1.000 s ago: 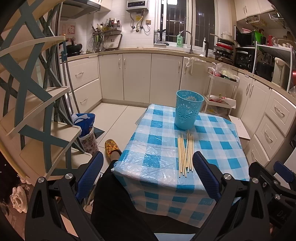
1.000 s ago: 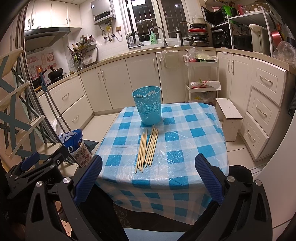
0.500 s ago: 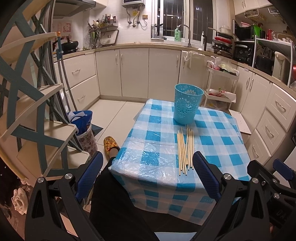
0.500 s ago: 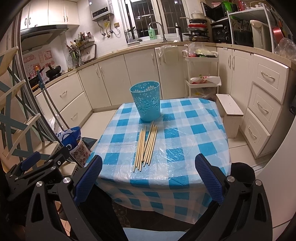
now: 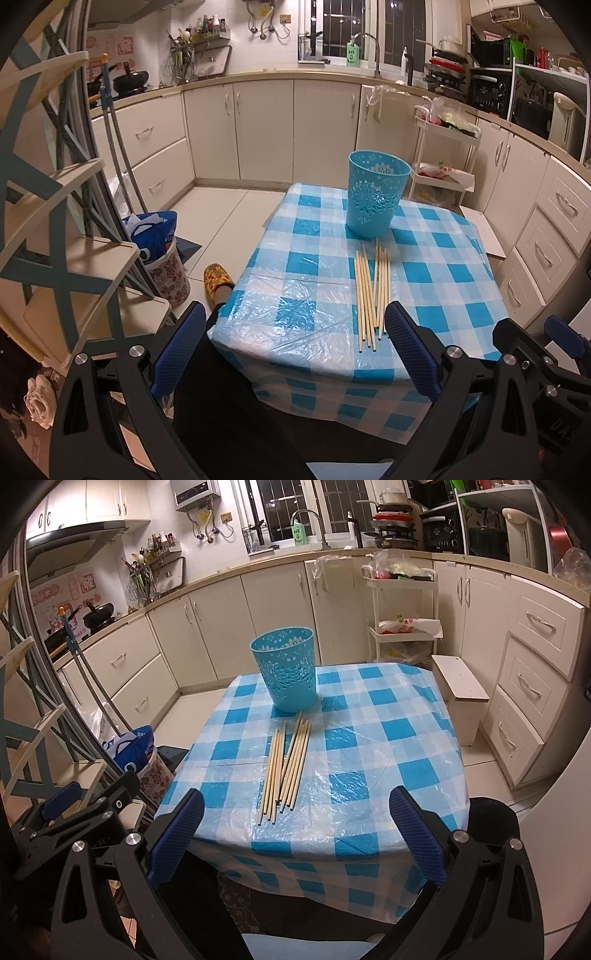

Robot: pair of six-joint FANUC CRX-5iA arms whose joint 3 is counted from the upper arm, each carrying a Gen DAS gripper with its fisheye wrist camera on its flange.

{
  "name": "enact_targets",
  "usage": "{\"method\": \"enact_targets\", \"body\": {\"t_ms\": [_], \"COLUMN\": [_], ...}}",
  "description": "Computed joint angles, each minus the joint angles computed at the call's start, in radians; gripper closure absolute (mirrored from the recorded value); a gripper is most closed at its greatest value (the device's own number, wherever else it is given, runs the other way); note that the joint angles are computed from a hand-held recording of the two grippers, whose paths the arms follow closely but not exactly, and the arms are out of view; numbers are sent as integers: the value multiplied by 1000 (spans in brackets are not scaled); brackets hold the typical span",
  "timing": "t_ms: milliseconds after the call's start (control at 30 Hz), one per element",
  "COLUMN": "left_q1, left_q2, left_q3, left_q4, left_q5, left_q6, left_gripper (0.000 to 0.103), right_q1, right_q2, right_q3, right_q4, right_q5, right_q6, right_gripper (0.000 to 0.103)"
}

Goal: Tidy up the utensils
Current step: 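Move both tools toward the wooden chopsticks beside the blue cup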

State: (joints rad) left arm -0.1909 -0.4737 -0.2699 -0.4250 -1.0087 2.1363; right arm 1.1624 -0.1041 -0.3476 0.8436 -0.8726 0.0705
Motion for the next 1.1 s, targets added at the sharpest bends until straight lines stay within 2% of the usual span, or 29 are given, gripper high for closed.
{"method": "enact_targets", "body": {"t_ms": [433,567,633,733,867,967,1100], "left_q1": [49,136,153,191,212,231,194], "left_q2": [84,135,165,223,308,399,508], "left_q3": [25,-5,-1,-5,15,40,117], "left_q4": [38,170,195,259,287,353,286], "left_q5": [32,94,101,156,216,267,284], "left_q6": [-39,-191,-219,-267,-280,-304,-261], "left_gripper": [9,8,8,8,9,9,13], "right_q1": [-59,-95,-118,-157,-209,-241,-283], "right_q2": [65,107,138,193,274,343,437], "right_q3": [62,76,91,116,160,220,329], "right_q4": [-70,-71,-84,-102,-123,-166,-296], "right_q5": [30,57,70,97,141,153,149], "right_q6": [70,74,87,110,164,234,367], "right_gripper": [7,7,7,7,8,22,43]}}
